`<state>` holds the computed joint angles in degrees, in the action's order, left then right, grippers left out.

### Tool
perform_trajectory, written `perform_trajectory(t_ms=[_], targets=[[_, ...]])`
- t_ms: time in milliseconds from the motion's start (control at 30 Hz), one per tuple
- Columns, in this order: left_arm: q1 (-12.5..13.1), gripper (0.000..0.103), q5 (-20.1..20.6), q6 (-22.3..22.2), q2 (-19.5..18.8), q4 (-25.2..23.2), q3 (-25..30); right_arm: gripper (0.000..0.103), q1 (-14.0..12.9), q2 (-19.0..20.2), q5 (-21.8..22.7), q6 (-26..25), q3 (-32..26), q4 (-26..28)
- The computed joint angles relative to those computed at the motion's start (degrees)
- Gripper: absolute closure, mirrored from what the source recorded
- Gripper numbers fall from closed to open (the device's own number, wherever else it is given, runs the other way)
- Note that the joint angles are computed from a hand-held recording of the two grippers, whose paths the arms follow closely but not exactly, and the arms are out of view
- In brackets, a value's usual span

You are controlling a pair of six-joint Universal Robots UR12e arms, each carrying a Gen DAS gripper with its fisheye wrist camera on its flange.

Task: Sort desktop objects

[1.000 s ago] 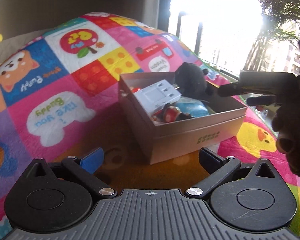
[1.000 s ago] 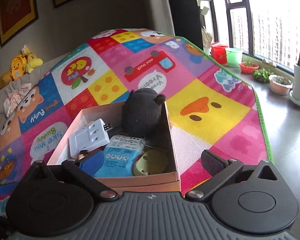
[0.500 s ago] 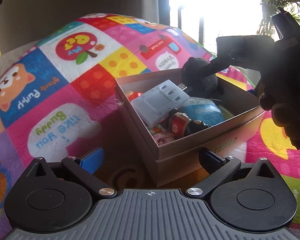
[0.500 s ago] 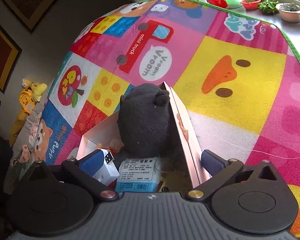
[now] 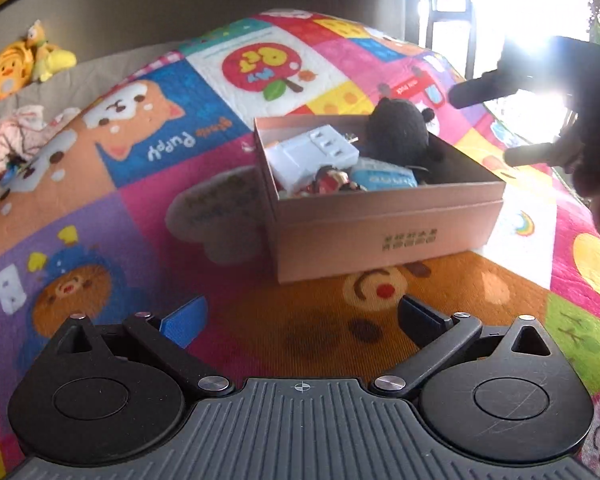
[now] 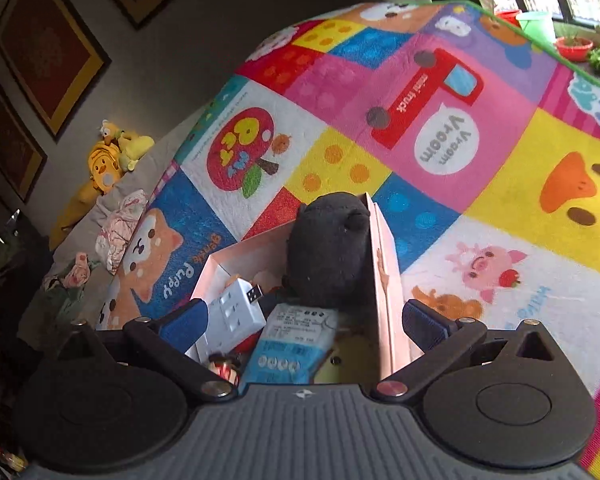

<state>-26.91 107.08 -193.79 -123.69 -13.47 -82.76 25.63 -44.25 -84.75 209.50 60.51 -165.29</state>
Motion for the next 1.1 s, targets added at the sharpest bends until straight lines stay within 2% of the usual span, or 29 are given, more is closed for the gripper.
perform_trajectory(t_ms=[100,200,300,367,467,567,633,900,1000,1100], targets=[[-0.41,0.0,0.35,-2.51,0.55,-2.14,-0.84,0.0,1.43,-4.47,-4.64,-7.03,6.97,1.79],[-1.2,0.0,2.2,-4.02,0.65,-1.9,-1.54,0.0,2.9,-6.64,-7.69,-12.71,11.11,5.11],[-1.37,0.0,1.64,-4.84,0.43,-4.98,-0.68,0.0,4.38,-6.73,-12.11,-15.49,12.52,7.34],[-1.87,0.0,4.1,-5.17,-0.47,-5.76,0.49,0.0,4.91,-5.97,-14.18,-15.24,11.62,10.08],[-2.14,0.0,6.07,-5.93,-1.42,-4.68,1.22,0.0,6.17,-4.83,-19.2,-18.86,10.78,8.54],[-2.29,0.0,6.86,-6.23,-1.7,-4.73,1.55,0.0,6.23,-3.93,-19.3,-19.82,9.6,8.09],[-2.2,0.0,6.59,-6.48,-1.63,-4.6,1.44,0.0,5.5,-3.74,-16.9,-16.89,9.36,8.07],[-2.25,0.0,6.56,-6.54,-1.67,-4.54,1.46,0.0,5.8,-3.49,-18.25,-16.54,9.57,6.77],[-2.23,0.0,6.64,-6.41,-1.62,-4.42,1.35,0.0,6.27,-3.36,-19.95,-16.53,11.03,2.52],[-2.17,0.0,6.42,-6.5,-1.6,-4.54,1.36,0.0,6.32,-3.29,-20.16,-16.59,10.79,2.81]])
